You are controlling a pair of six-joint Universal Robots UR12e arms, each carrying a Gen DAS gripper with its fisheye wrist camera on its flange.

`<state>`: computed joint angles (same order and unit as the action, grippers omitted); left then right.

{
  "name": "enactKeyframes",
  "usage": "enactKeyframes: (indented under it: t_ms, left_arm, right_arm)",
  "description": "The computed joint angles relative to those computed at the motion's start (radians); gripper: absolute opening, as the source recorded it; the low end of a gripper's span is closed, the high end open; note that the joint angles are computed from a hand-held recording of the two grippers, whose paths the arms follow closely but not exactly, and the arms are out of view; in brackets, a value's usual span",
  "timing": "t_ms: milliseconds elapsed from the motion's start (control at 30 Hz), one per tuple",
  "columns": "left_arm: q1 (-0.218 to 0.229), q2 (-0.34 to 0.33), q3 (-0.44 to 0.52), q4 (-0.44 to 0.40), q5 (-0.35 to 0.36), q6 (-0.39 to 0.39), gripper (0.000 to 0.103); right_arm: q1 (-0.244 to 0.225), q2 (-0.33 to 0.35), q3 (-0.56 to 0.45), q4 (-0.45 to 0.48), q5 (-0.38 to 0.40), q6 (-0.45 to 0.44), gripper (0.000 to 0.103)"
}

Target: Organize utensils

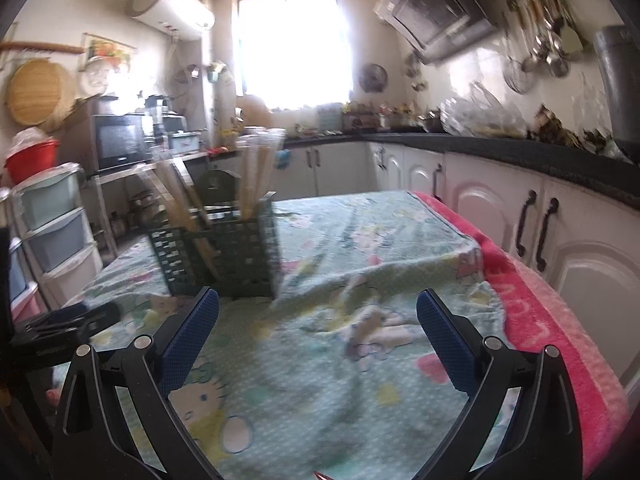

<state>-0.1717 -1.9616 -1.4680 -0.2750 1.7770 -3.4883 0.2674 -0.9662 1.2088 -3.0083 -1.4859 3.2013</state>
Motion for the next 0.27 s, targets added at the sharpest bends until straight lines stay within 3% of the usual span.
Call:
enactKeyframes:
  t_ms: [100,133,200,267]
  left_arm:
    - [0.019,0.009,0.012,-0.056,-0.002,-0.037,0.092]
    - [0.031,0.010,0.028,-0.106,-0.001,-0.038,0.092]
    - [0.045,0.001,0.065,-0.196,0.047,-0.026,0.092]
    - [0.064,-0.019,0.113,-0.302,0.112,-0.028,0.092]
  right_arm:
    - [-0.015,0.015,-0.059,0.116,-0.029,0.022,0.096]
    - [-0.019,0.032,-0.105,0.202,-0.058,0.003,0.096]
    - [-0.023,0.062,-0.175,0.316,-0.102,-0.006,0.096]
    - [-0.029,0.116,-0.288,0.504,-0.151,-0.021,0.096]
